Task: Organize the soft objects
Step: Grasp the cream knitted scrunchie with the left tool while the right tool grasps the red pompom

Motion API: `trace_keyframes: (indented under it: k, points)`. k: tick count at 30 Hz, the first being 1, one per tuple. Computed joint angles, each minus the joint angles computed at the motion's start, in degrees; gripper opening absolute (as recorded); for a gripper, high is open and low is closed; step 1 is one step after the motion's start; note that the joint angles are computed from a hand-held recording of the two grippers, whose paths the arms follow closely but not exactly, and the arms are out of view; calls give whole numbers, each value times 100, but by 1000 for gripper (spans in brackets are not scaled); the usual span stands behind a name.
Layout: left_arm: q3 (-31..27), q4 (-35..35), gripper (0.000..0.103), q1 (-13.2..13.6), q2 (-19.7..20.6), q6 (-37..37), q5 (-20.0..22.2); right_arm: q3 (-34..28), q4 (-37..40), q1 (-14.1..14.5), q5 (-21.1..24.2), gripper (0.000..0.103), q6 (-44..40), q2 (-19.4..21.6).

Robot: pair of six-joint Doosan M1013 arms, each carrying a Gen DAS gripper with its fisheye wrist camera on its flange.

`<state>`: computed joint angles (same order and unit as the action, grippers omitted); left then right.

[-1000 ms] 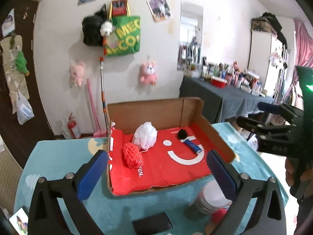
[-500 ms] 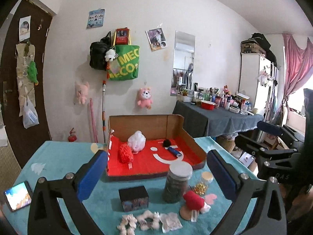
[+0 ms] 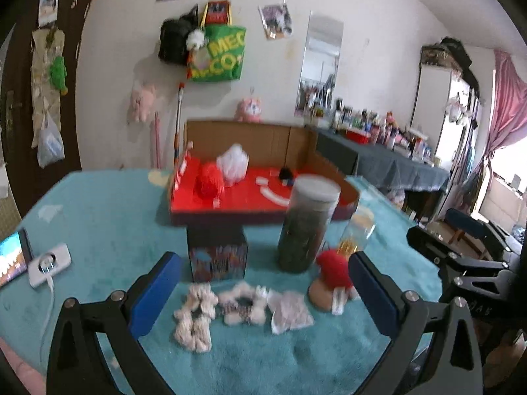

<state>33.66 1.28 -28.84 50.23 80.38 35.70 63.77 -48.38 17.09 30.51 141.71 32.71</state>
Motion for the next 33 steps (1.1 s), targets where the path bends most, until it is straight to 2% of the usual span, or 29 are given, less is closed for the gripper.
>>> trace_keyframes:
  k: [7,10,15,21,24,25,26,27,28,29,30,33]
  points:
    - [-299,113,103,24,306,-137,607,-153,778,-53,173,97,-637,283]
    - [-653,109,103,62,526,-142,1035,-236,1025,-72,203,97,-867,386]
    - [-1081,43,94,128,772,-34,1507,-447,1371,-109,217,97,-1268,573]
    - [-1568,108,82,196,1037,-43,2028,-890,1674,-115,462,95,-1946,848]
    - [-1838,67,74,237,1188,-42,2307,-1070,1855,-111,572,88,-2320,966]
    - [-1910,-9,72,256,1230,-3,2352,-1111,1987,-117,591,83,-2479,994]
    - [-1828,-93,66,276,1195,48,2274,-1162,2111,-122,642,81,-2645,1027]
    - [-1751,-79,47,277,1159,67,2206,-1184,2182,-127,665,72,-2737,1043]
    - [-1816,23,35,269,1190,76,2277,-1208,2276,-133,696,55,-2841,1060]
    - [-1889,30,32,275,1225,91,2311,-1245,2529,-158,735,35,-3062,1081]
    - [-1873,-81,29,294,1215,141,2286,-1240,2660,-176,730,36,-3139,1077]
    - [-1660,-124,28,307,1087,125,2105,-1011,2581,-204,406,35,-2941,953]
